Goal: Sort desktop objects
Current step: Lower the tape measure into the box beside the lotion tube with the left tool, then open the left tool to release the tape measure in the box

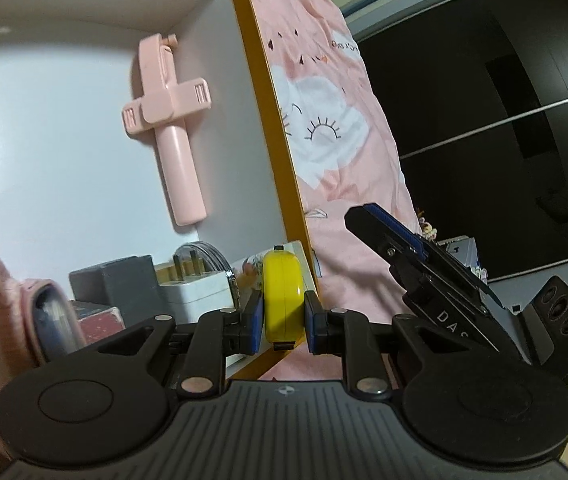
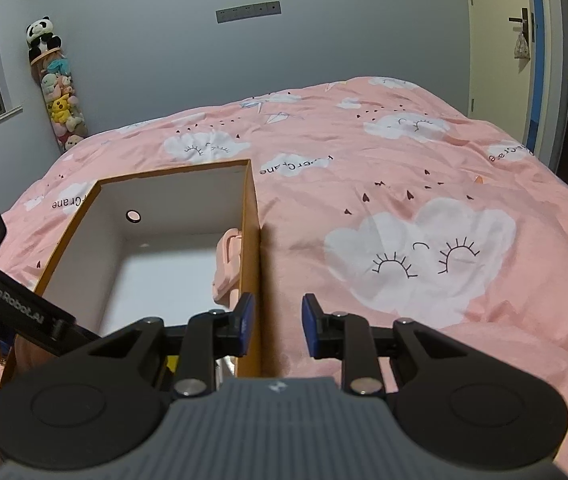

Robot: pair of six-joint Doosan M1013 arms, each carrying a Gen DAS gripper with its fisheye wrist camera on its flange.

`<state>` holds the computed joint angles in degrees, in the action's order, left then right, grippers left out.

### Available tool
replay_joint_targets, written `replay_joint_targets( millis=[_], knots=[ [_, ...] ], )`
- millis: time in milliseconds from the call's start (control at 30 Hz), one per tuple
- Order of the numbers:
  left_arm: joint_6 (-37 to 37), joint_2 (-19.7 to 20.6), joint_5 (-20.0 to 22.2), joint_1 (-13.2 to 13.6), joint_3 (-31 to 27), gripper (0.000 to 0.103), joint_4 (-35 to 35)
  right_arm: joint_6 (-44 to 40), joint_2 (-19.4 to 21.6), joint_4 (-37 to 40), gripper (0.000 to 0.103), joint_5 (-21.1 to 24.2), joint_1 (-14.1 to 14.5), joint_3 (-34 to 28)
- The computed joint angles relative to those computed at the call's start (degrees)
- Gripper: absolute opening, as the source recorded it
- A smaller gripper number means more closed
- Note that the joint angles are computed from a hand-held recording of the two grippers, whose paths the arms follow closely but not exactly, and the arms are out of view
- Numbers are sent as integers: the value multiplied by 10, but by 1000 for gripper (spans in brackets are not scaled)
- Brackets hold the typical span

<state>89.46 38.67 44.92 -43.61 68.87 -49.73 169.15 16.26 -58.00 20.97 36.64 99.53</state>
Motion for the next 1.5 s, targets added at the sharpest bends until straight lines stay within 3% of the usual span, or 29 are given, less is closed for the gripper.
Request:
replay_joint_targets(
  millis=[367, 567, 700, 833, 1000, 1500],
  knots=[
    [-59, 12, 22, -3, -21, 24, 49, -3, 1, 4, 28, 1, 0, 1],
    [-76, 6, 22, -9, -27, 46, 81, -4, 1, 5, 28, 2, 1, 1],
    [-117, -15, -7, -20, -17, 48, 163, 1, 1, -7, 28, 4, 2, 2],
    [-129, -25, -20, -24, -9, 31, 199, 2, 2, -8, 28, 3, 2, 2],
    [-143, -17, -2, -32, -21, 19, 240, -3, 2, -8, 28, 7, 4, 2],
    [-142, -8, 14, -42, -35, 16, 281, -15, 3, 6, 28, 11, 4, 1]
  ],
)
